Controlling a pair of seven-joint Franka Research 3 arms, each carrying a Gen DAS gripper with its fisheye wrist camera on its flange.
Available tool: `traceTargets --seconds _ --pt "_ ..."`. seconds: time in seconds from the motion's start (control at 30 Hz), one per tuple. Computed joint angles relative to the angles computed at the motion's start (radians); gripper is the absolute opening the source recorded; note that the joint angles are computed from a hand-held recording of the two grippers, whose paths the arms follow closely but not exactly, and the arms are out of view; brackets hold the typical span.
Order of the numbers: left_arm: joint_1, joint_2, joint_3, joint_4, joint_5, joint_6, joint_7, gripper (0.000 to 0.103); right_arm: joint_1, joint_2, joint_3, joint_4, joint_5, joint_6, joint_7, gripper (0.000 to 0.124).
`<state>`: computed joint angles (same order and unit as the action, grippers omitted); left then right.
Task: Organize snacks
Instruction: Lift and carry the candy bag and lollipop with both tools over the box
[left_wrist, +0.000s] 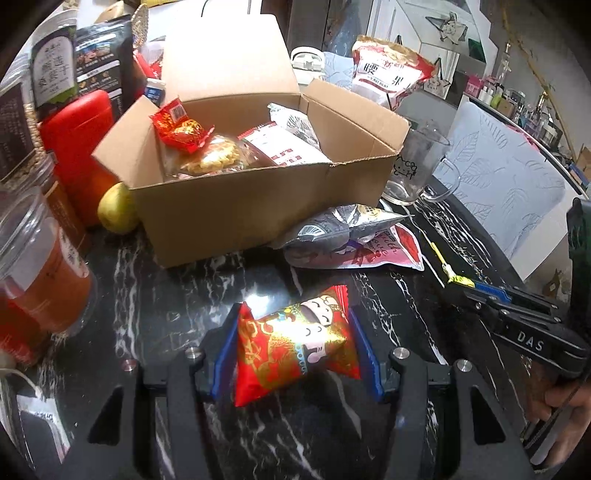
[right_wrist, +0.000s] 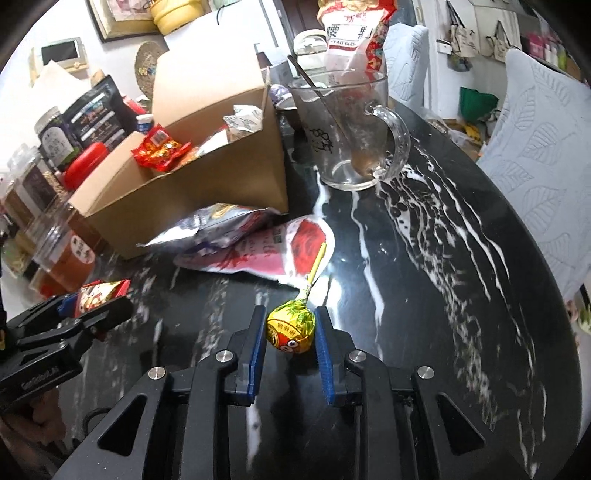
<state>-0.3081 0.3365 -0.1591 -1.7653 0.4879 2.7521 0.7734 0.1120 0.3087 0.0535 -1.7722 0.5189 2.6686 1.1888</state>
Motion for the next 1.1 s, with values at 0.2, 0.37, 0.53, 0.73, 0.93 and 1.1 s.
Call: traceTargets --seconds 0.2,0.37,0.53,0.73,0.93,1.1 --pt "-0.01 -0.091 0.023 -0.107 0.08 0.039 -0.086 0.055 0.016 -0.077 0.006 -0.091 0.018 0.031 -0.01 0.025" --pt "-0.005 -0.155 0.027 -0.173 0.171 0.057 -0.183 0.055 0.026 -0.142 0.022 -0.166 0.088 0.055 -0.073 0.025" --pt "0.01 -0.217 0.015 -0.213 0.272 0.047 -0.28 0.055 0.048 -0.201 0.026 -0.223 0.161 0.068 -0.148 0.025" --pt "0.042 -0.263 -0.006 -0.224 0.356 0.048 -0.353 0.055 0.078 -0.248 0.02 -0.246 0.222 0.073 -0.225 0.025" --pt "0.07 -0.276 -0.015 -0.193 0.423 0.065 -0.385 0.055 0.098 -0.269 0.014 -0.229 0.288 0.078 -0.31 0.025" --pt "0.083 -0.261 -0.009 -0.131 0.484 0.07 -0.402 0.055 0.107 -0.253 0.012 -0.168 0.314 0.072 -0.346 0.025"
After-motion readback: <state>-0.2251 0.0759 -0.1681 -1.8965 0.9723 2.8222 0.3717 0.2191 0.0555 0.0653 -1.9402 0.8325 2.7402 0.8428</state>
